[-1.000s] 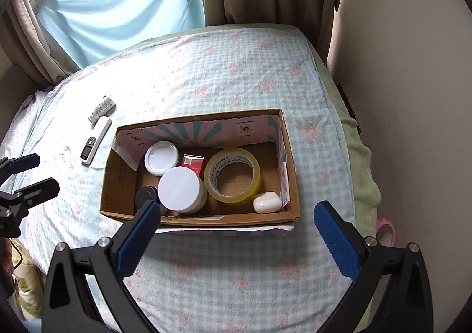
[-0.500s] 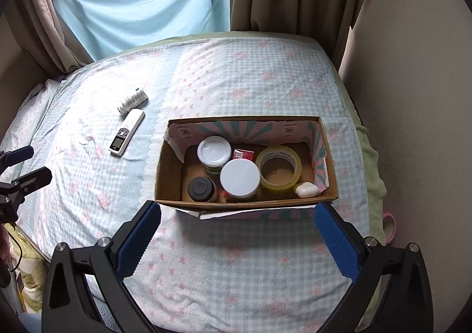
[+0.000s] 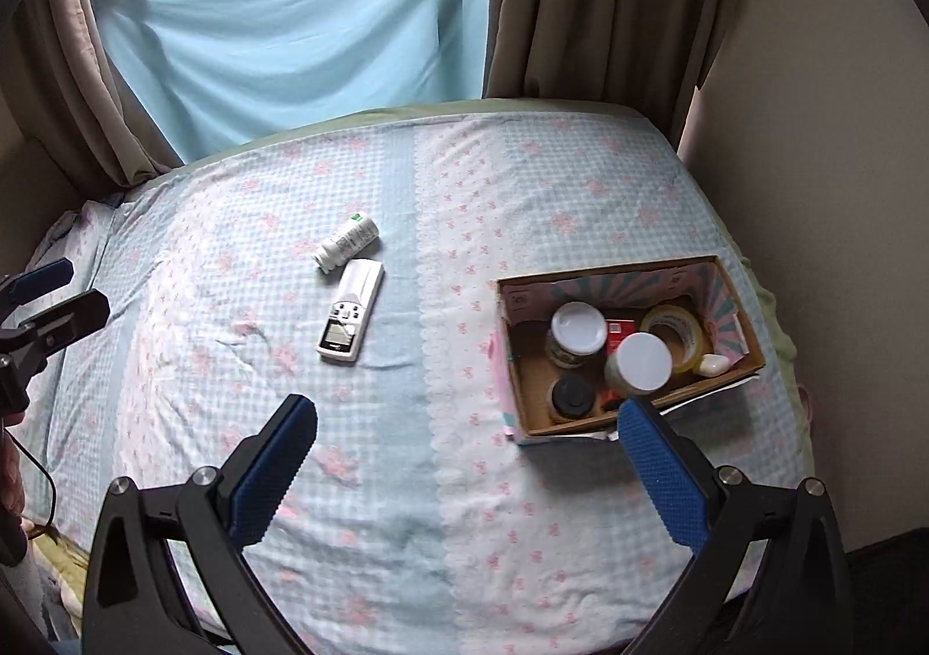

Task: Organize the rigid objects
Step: 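Grasp the white pill bottle with the left tool while the right tool grasps the remote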

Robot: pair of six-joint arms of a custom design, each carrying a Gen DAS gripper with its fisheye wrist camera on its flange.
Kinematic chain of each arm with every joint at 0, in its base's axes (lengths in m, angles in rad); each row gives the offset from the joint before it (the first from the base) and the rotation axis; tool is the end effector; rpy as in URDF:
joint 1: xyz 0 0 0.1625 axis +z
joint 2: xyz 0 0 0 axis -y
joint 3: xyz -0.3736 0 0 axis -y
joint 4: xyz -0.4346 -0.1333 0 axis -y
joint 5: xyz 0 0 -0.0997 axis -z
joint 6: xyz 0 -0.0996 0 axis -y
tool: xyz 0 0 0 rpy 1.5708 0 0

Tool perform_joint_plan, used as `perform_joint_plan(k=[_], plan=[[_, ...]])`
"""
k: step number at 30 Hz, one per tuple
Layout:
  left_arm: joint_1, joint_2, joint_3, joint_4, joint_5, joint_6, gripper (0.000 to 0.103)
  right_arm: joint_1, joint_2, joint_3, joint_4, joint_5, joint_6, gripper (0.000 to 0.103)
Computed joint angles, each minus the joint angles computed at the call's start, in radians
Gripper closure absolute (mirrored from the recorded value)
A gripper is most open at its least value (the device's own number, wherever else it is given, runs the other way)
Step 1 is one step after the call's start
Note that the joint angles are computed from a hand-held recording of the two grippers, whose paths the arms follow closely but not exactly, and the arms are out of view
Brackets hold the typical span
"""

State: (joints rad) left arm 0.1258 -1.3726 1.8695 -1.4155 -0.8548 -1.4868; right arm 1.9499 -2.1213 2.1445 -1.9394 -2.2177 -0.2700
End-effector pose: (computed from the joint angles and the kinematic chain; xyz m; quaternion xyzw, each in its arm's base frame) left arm -0.4604 -0.2585 0.2014 0.0937 0.8894 -0.2987 0.3331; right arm 0.2012 -0.3071 0.4298 0.2461 -0.9027 0.1798 0.3038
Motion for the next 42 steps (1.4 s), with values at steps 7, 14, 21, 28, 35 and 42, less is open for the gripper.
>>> perform_joint_plan(k=[7,14,21,28,35,42], plan=[[0.127,-0.118,0.058,-0.006,0.010,0.211,0.000,0.064,0.154,0.054,-0.093,0.010,0.179,0.000],[0.357,-0.091,0.065,-0.199,-0.023,0.511,0.000,0.025,0.377,0.052,-0.267,0.009,0.219,0.000],[0.575,0.120,-0.045,-0.375,-0.036,0.836,0.000,-0.049,0.613,0.018,-0.458,-0.022,0.247,0.000],[0.736,0.362,-0.197,-0.483,-0.068,1.069,0.004,-0.127,0.805,0.005,-0.667,-0.081,0.220,0.001],[0.803,0.530,-0.305,-0.514,-0.087,1.202,0.009,-0.184,0.930,-0.011,-0.792,-0.096,0.206,0.006],[0.842,0.599,-0.360,-0.505,-0.134,1.206,0.028,-0.205,1.028,-0.057,-0.830,-0.120,0.189,0.018]])
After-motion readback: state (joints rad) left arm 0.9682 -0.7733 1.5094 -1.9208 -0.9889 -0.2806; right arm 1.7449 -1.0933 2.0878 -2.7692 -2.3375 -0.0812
